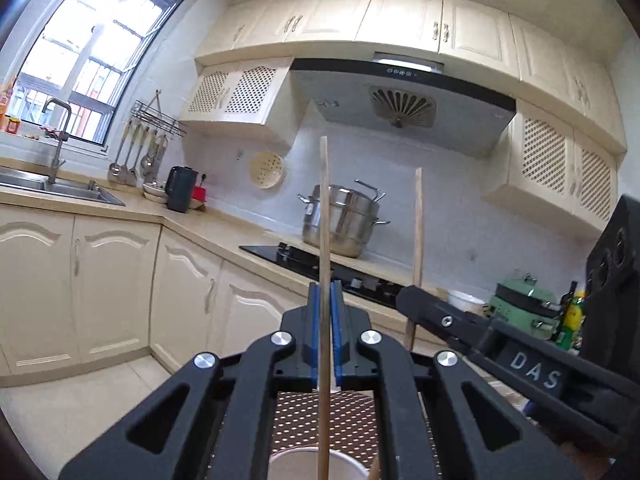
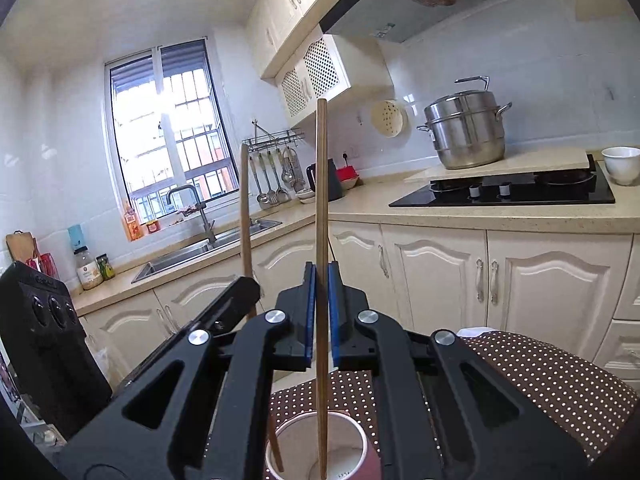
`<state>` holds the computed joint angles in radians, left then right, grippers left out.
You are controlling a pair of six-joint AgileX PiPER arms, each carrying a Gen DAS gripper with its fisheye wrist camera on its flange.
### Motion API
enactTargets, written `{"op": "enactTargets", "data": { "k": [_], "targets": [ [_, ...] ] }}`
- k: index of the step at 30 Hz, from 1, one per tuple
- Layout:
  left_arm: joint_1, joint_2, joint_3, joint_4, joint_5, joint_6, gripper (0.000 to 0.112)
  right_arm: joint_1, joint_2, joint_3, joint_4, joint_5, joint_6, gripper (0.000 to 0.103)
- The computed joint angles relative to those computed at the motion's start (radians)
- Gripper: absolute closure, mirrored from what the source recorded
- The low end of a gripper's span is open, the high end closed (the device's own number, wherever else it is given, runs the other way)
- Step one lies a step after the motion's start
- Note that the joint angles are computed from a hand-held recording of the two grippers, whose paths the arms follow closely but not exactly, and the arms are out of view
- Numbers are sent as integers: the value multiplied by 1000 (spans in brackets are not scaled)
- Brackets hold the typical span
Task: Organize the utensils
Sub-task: 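Carry both chopsticks over the pink cup and drop them inside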
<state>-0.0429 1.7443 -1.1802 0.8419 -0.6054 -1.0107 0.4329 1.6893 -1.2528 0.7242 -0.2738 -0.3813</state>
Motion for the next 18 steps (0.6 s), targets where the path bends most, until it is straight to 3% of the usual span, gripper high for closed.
{"op": "enactTargets", "data": {
  "k": [5, 11, 14, 18],
  "targets": [
    [5, 21, -5, 44, 26, -19, 107, 3, 6, 13, -7, 7, 4, 96],
    [40, -7, 47, 124, -1, -83, 105, 26, -13, 54, 72, -10, -88, 96],
    [49, -36, 84, 135, -3, -69, 88, 37, -29, 75, 118, -17, -131, 96],
    [68, -80, 128, 166, 4, -92, 76, 62, -52, 103, 246, -45, -272, 96]
  ]
}}
